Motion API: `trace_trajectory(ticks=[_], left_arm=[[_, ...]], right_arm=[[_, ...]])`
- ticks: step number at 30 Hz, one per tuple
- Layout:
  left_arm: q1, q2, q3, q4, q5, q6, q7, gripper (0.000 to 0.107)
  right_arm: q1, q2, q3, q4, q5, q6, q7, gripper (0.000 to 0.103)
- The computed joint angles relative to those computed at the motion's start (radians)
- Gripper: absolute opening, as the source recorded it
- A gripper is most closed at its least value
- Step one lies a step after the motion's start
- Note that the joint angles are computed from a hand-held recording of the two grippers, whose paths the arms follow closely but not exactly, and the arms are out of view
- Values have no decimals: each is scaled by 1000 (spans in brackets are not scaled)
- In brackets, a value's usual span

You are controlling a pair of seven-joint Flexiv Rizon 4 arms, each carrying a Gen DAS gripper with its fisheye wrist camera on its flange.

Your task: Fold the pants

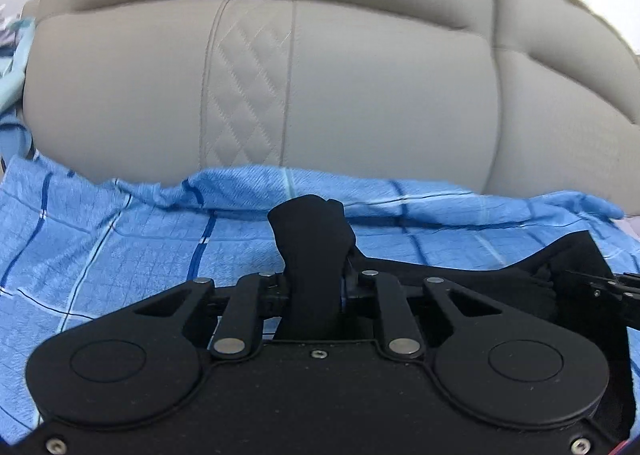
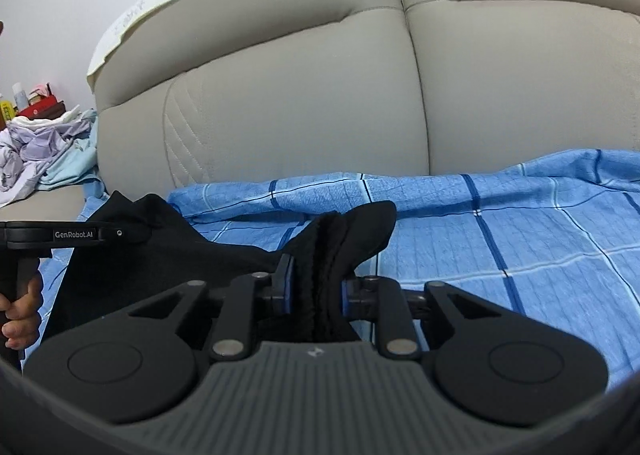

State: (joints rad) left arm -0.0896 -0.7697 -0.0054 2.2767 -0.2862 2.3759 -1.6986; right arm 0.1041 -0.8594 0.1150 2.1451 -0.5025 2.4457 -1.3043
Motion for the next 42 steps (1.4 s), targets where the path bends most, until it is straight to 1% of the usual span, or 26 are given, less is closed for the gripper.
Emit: trace_trajectory(ticks=[3, 4, 5, 6, 7, 8, 10, 12, 14, 17, 20, 22, 24, 26, 29, 31, 33, 35, 37, 39, 42], left_arm=[[-11, -31, 9, -27, -34, -48, 18, 22], [-18, -37, 12, -31, -50, -61, 20, 27], [-26, -41, 15, -28, -71, -62, 12, 37], [-28, -41, 15, -20, -82, -54, -3, 44], [-25, -40, 13, -8, -88, -40, -23, 49], [-20, -36, 11, 5, -91, -25, -46, 56], [-9, -20, 8, 41, -87, 4, -87, 61], [-22, 5, 13, 89, -98, 36, -118, 64], [-67, 31, 30, 140, -145, 61, -124, 68], [-149, 46, 42, 230, -213, 151, -139, 77], [-246, 43, 29, 300, -315, 215, -144, 80], [-316, 40, 11, 326, -404, 231, -139, 80], [-364, 29, -5, 342, -452, 244, -132, 80], [-409, 13, -16, 340, -508, 233, -96, 80], [-475, -9, -34, 325, -637, 194, -34, 80], [-471, -32, -34, 335, -614, 230, -83, 81], [-444, -32, -38, 349, -573, 236, -132, 81], [-422, -36, -35, 359, -536, 244, -178, 86], [-412, -46, -29, 367, -512, 259, -218, 87], [-422, -35, -29, 374, -527, 252, -220, 87], [-457, -3, -36, 399, -566, 245, -213, 86]], right_arm=[[31, -16, -11, -32, 25, -46, -3, 27], [44, -20, -17, -38, 42, -56, -13, 29], [57, -24, -22, -40, 63, -54, -27, 33], [64, -26, -25, -38, 82, -47, -39, 40], [80, -22, -32, -32, 119, -41, -51, 60], [93, -17, -38, -26, 152, -35, -64, 67], [93, -6, -41, -4, 178, -16, -84, 69], [100, 8, -47, 22, 224, 6, -102, 72], [97, 20, -47, 52, 268, 42, -110, 76], [104, 36, -49, 114, 344, 112, -129, 79], [134, 49, -62, 184, 417, 142, -163, 80], [172, 46, -69, 218, 481, 151, -191, 80], [198, 37, -66, 248, 527, 166, -208, 80], [231, 23, -66, 271, 570, 181, -230, 81], [291, -4, -81, 282, 651, 191, -270, 81], [302, -33, -80, 281, 677, 220, -282, 85], [303, -60, -78, 276, 698, 257, -285, 87], [286, -72, -70, 281, 690, 279, -274, 89], [280, -89, -68, 284, 686, 310, -275, 90], [271, -95, -64, 289, 678, 329, -268, 90], [249, -87, -50, 316, 658, 360, -247, 90]])
